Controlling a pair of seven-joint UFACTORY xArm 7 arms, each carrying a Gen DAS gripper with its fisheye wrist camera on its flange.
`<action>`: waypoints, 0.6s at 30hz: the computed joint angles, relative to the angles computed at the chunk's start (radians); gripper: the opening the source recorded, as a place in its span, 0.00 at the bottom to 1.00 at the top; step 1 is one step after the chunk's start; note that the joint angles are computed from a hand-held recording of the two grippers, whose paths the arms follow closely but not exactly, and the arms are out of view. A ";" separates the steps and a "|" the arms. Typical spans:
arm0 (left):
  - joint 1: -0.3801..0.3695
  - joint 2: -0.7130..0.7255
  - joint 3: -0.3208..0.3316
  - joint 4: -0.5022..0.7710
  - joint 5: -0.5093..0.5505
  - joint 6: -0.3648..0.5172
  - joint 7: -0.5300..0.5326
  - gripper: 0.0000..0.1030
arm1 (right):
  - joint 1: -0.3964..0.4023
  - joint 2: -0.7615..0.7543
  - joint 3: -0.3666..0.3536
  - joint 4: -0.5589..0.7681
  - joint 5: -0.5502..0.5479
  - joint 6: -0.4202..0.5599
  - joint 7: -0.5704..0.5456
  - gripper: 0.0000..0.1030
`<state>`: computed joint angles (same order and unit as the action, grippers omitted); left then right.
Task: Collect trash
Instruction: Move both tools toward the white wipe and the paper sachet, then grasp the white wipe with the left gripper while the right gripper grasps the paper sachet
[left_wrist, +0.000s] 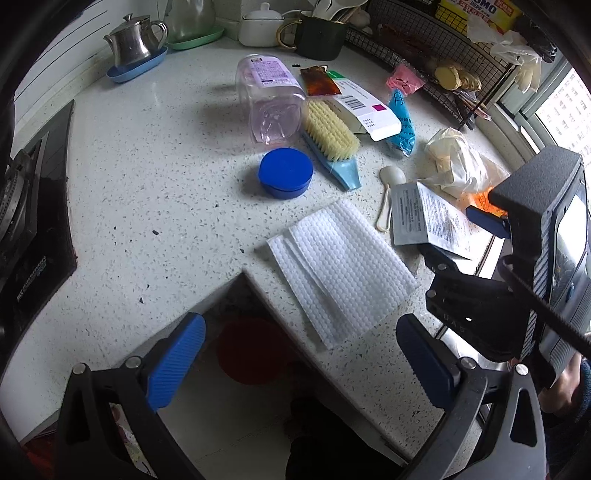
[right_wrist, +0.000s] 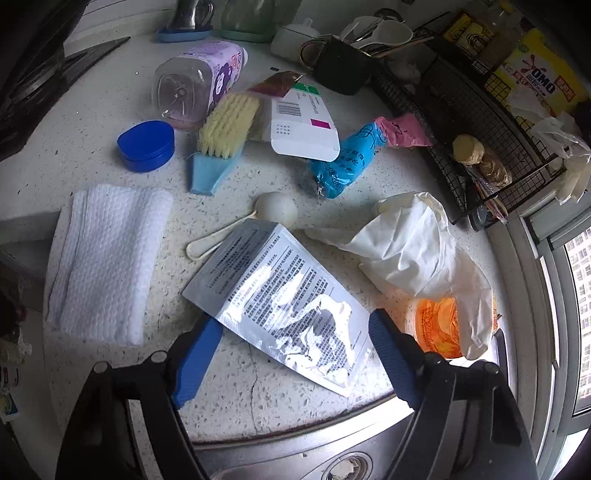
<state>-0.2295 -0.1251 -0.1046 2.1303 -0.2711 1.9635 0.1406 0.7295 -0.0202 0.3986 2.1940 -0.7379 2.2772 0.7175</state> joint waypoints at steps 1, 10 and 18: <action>0.000 0.000 0.000 0.000 0.002 0.002 0.001 1.00 | -0.007 -0.016 -0.009 -0.025 0.010 -0.021 0.002 0.55; 0.009 0.007 0.008 0.032 -0.004 0.017 0.005 1.00 | -0.076 -0.028 -0.017 -0.003 0.057 -0.074 0.004 0.02; 0.013 0.041 0.010 0.125 -0.033 0.056 -0.022 1.00 | 0.039 0.080 0.021 0.281 -0.026 0.051 0.095 0.00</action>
